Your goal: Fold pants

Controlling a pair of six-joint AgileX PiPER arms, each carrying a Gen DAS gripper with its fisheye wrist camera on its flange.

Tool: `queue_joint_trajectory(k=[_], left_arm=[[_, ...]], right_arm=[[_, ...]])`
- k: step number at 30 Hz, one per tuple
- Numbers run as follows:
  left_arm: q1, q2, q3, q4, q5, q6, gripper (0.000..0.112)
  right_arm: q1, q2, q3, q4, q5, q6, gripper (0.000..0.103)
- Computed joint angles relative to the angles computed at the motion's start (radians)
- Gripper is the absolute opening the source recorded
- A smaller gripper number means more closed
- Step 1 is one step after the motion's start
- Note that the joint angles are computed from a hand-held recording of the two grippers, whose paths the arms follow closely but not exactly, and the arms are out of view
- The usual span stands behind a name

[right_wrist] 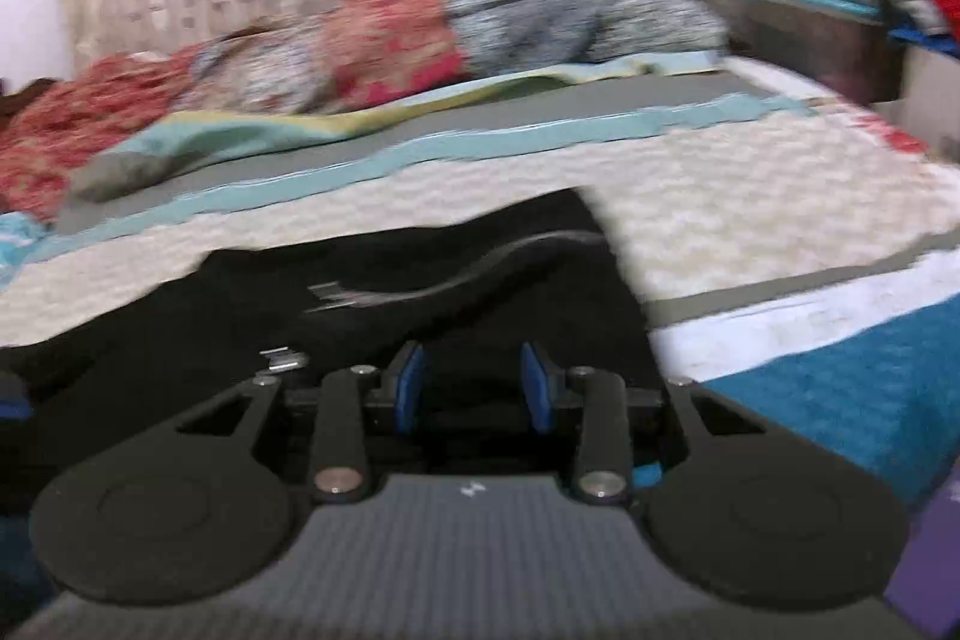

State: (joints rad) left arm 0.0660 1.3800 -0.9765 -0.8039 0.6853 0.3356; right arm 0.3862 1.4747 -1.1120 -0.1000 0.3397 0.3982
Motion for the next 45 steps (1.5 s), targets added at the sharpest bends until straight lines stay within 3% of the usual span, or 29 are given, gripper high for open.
queue_joint_trajectory(k=[4, 7, 13, 16, 18, 21, 26, 29, 31, 32, 35, 37, 40, 43, 45], left_arm=[[0.060, -0.067, 0.101, -0.020, 0.024, 0.017, 0.046], [0.108, -0.095, 0.152, -0.026, 0.036, 0.036, 0.046], [0.306, -0.171, 0.244, -0.149, 0.139, 0.225, 0.047], [0.446, -0.247, 0.309, -0.195, 0.189, 0.314, 0.060], [0.537, -0.286, 0.338, -0.193, 0.208, 0.319, 0.078], [0.705, -0.301, 0.364, -0.222, 0.240, 0.328, 0.097], [0.787, -0.151, 0.304, -0.332, 0.234, 0.340, 0.103], [0.704, -0.065, 0.265, -0.358, 0.113, 0.345, 0.103], [0.676, -0.018, 0.262, -0.417, 0.079, 0.408, 0.101], [0.656, -0.010, 0.261, -0.429, 0.058, 0.424, 0.095], [0.622, -0.021, 0.265, -0.440, 0.019, 0.483, 0.055], [0.627, -0.017, 0.266, -0.455, 0.021, 0.487, 0.050], [0.672, -0.028, 0.278, -0.476, 0.055, 0.508, 0.041], [0.704, -0.041, 0.273, -0.480, 0.096, 0.499, 0.032], [0.703, -0.050, 0.249, -0.498, 0.142, 0.494, 0.029]], right_arm=[[0.087, 0.088, -0.076, 0.265, 0.022, -0.232, 0.039], [0.150, 0.153, -0.126, 0.374, 0.047, -0.318, 0.039], [0.250, 0.217, -0.235, 0.107, 0.173, -0.064, 0.039], [0.254, 0.202, -0.259, 0.144, 0.159, -0.067, 0.040], [0.286, 0.218, -0.291, 0.132, 0.135, -0.091, 0.039], [0.346, 0.289, -0.404, 0.135, 0.151, -0.148, 0.039], [0.396, 0.473, -0.660, 0.261, 0.228, -0.221, 0.029], [0.391, 0.576, -0.782, 0.448, 0.334, -0.276, 0.029], [0.402, 0.629, -0.804, 0.508, 0.393, -0.248, 0.029], [0.403, 0.612, -0.769, 0.523, 0.362, -0.270, 0.028], [0.380, 0.634, -0.844, 0.538, 0.445, -0.256, 0.028], [0.373, 0.637, -0.866, 0.541, 0.461, -0.215, 0.028], [0.401, 0.599, -0.817, 0.486, 0.377, -0.205, 0.028], [0.428, 0.659, -0.898, 0.448, 0.457, -0.223, 0.029], [0.421, 0.650, -0.860, 0.481, 0.430, -0.251, 0.029]])
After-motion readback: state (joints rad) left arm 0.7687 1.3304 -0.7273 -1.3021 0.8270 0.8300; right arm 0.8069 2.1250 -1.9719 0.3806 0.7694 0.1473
